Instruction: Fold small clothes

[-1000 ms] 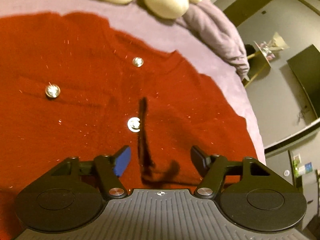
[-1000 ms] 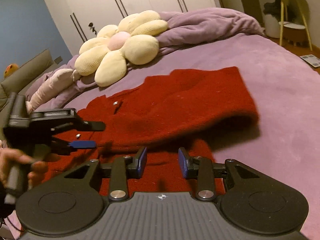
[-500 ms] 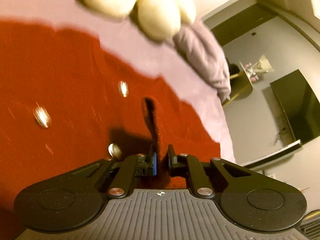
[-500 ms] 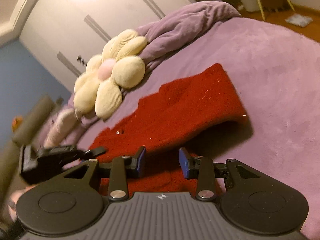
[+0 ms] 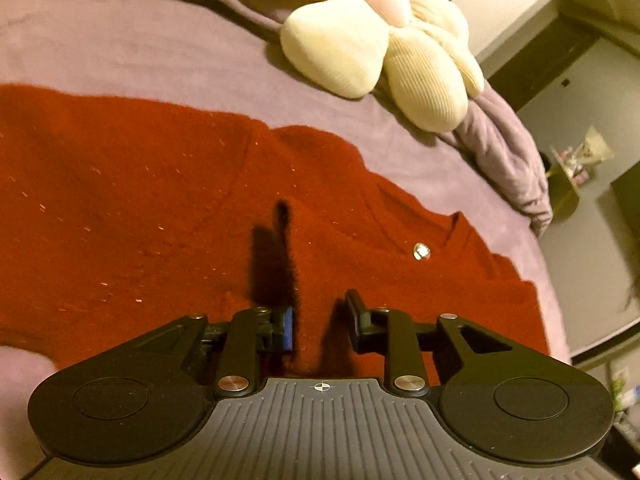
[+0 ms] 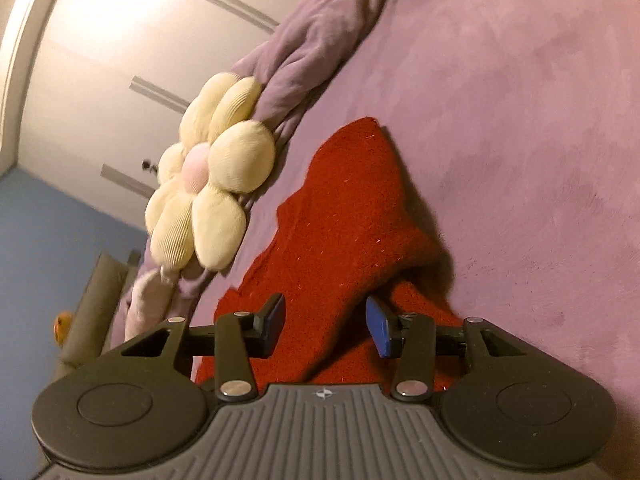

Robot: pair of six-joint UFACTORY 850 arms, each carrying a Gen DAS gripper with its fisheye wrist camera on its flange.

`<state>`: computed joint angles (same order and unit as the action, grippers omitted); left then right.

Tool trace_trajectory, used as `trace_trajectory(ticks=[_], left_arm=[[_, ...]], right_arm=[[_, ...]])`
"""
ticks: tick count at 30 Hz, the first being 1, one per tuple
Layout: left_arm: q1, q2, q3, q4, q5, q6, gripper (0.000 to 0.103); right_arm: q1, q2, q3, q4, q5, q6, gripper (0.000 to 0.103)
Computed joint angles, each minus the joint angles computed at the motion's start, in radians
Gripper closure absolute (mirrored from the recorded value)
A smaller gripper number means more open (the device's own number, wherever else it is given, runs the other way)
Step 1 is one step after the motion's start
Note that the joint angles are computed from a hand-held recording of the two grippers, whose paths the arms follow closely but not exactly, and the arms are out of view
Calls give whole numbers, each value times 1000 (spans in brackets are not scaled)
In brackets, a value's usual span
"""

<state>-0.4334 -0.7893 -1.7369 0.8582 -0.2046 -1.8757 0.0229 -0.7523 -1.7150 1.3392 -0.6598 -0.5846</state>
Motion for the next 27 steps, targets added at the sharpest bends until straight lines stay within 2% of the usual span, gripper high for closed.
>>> trace_trajectory(ticks=[1,2,3,5,9,11,14,19,20,21,22,25,27], left_arm=[[7,-3,2,-15,37,1,80],[10,-1,6,-15,50,-4,91],[11,-5,-2,-39,46,30,91],[10,0,-7,19,32,20,91],[11,16,-14,233,-3,-113,91],[13,28,-11,278,-39,-142,91],[16,36,-9,219,-109,-46,91],[29,35,21,149,-102,-12,91],[30,31,21,123,-101,7,91],[31,26,21,110,-97,15,91],[32,34,39,128,-85,-7,91],[28,22,27,174,-75,-41,91],[24,12,10,248,-62,-90,91]], right_arm=[[4,-5,-4,-2,17,19,60],[8,-10,-9,-9,33,38,61],[11,-15,-14,-20,51,58,64],[15,-25,-26,-33,63,86,71],[20,-38,-43,-29,63,90,72],[21,-42,-44,-26,58,82,72],[25,-41,-39,-10,64,66,72],[36,-51,-49,-20,84,73,74],[40,-53,-57,-53,96,94,77],[42,-51,-57,-87,105,110,86],[46,-52,-65,-148,121,145,92],[58,-37,-54,-209,192,132,94],[72,-9,-21,-232,282,76,95]])
